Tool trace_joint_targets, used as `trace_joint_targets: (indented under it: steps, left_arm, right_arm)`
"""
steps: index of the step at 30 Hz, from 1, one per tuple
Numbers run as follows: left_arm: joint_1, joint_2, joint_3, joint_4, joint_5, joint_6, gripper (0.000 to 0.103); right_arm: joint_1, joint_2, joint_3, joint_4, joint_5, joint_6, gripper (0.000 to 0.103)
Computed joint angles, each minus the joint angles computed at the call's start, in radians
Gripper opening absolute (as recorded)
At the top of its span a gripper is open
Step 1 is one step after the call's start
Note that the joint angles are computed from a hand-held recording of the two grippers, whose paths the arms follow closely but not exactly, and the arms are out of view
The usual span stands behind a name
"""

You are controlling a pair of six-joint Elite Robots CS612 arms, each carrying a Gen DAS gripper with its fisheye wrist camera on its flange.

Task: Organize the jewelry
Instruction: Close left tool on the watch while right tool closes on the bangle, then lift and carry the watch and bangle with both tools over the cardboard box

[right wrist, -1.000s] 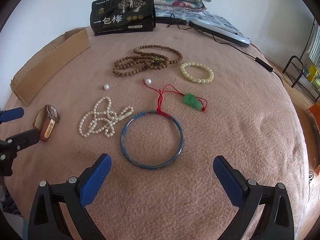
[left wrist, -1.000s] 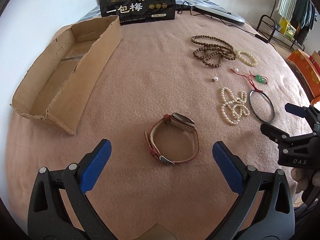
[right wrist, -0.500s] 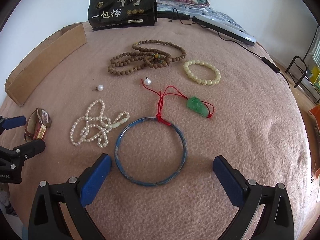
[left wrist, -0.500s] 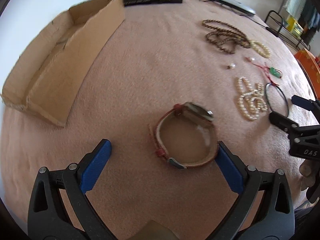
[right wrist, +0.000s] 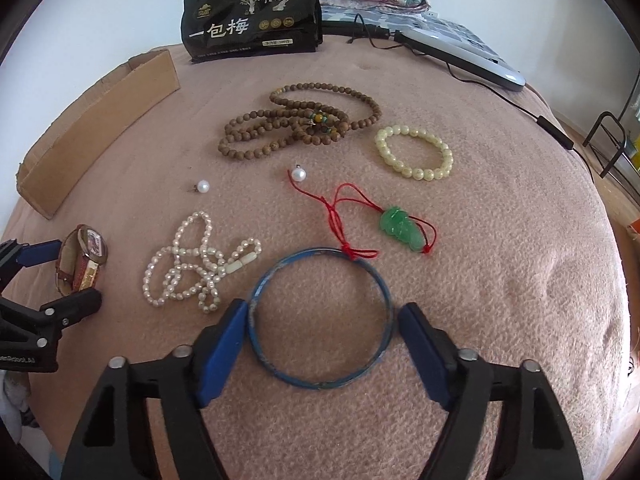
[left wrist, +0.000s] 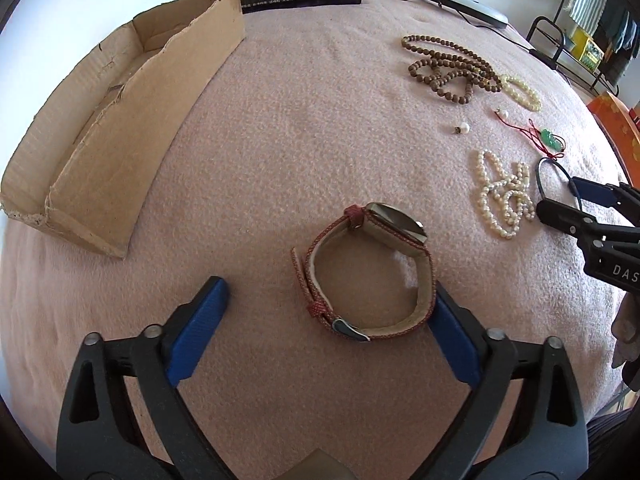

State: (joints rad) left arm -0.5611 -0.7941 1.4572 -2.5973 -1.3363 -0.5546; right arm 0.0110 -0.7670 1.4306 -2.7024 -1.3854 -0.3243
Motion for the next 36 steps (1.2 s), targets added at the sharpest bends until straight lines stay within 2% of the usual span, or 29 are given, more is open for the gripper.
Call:
trace_joint_targets:
  steps: [5, 7, 9, 18, 26, 28, 29, 36]
  left_arm:
    - [-0.002, -0.001, 0.003, -0.027, -0.015, 0.018, 0.079]
    - [-0.001, -0.003, 0.006, -0.04, -0.03, 0.023, 0.066]
    - [0.001, -0.003, 0.004, -0.05, -0.047, 0.025, 0.059]
    - [0.024, -0.001, 0.013, -0.109, -0.128, -0.003, 0.059]
    - [0.029, -0.002, 0.024, -0.14, -0.14, 0.009, 0.06]
    - [0.031, -0.005, 0.027, -0.143, -0.143, -0.002, 0.071]
    - [0.032, -0.004, 0.027, -0.147, -0.137, -0.006, 0.073]
    - [0.033, 0.002, 0.021, -0.154, -0.119, 0.0, 0.073]
  right_arm:
    - [-0.003, -0.002, 0.0, 0.012, 0.011, 0.001, 0.074]
    - [-0.004, -0.003, 0.0, 0.017, 0.013, 0.002, 0.074]
    - [-0.004, -0.005, 0.003, 0.016, 0.012, 0.002, 0.074]
    - [-0.004, -0.008, 0.009, 0.014, 0.011, 0.0, 0.074]
    - [-0.003, -0.009, 0.006, 0.02, 0.009, -0.01, 0.074]
    - [-0.004, -0.01, 0.008, 0.02, 0.012, -0.011, 0.074]
    - [-0.005, -0.01, 0.009, 0.021, 0.014, -0.012, 0.074]
    - [-0.006, -0.012, 0.01, 0.025, 0.019, -0.021, 0.074]
